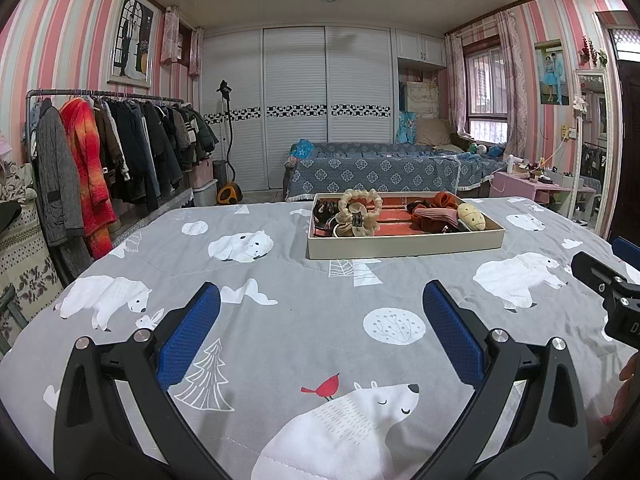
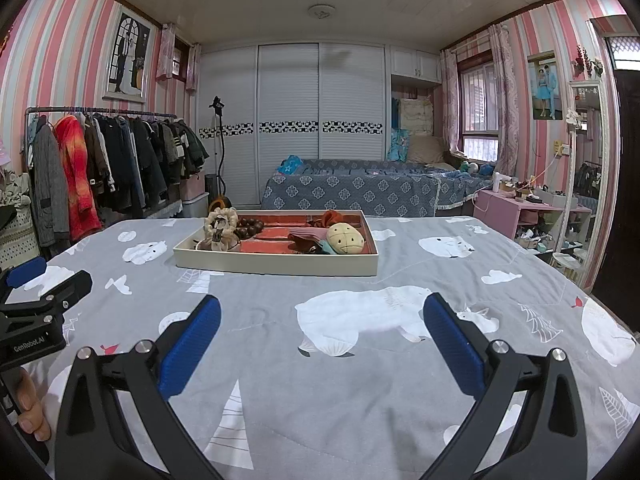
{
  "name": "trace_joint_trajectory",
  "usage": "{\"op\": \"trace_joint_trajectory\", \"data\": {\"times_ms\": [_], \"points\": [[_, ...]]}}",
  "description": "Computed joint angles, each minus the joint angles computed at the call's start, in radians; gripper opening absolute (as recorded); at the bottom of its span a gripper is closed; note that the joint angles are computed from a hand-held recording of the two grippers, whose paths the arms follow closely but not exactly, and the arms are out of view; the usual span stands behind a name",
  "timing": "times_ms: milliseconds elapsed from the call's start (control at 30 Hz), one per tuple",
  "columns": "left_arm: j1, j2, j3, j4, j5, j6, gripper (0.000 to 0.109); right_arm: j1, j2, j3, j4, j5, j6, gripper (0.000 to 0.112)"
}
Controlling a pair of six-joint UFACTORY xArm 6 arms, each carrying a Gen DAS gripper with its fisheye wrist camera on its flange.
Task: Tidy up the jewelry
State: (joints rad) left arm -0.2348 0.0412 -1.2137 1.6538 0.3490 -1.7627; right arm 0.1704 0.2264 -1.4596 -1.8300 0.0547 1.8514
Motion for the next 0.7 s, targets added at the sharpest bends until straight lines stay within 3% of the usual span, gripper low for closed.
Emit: {"op": "trace_joint_trajectory", "data": {"times_ms": [700], "points": [[0.0, -0.001, 0.0, -0.001, 0.0, 0.002, 0.098, 0.0, 0.002, -0.001, -0.014, 0.0, 0.015, 0.099]]}}
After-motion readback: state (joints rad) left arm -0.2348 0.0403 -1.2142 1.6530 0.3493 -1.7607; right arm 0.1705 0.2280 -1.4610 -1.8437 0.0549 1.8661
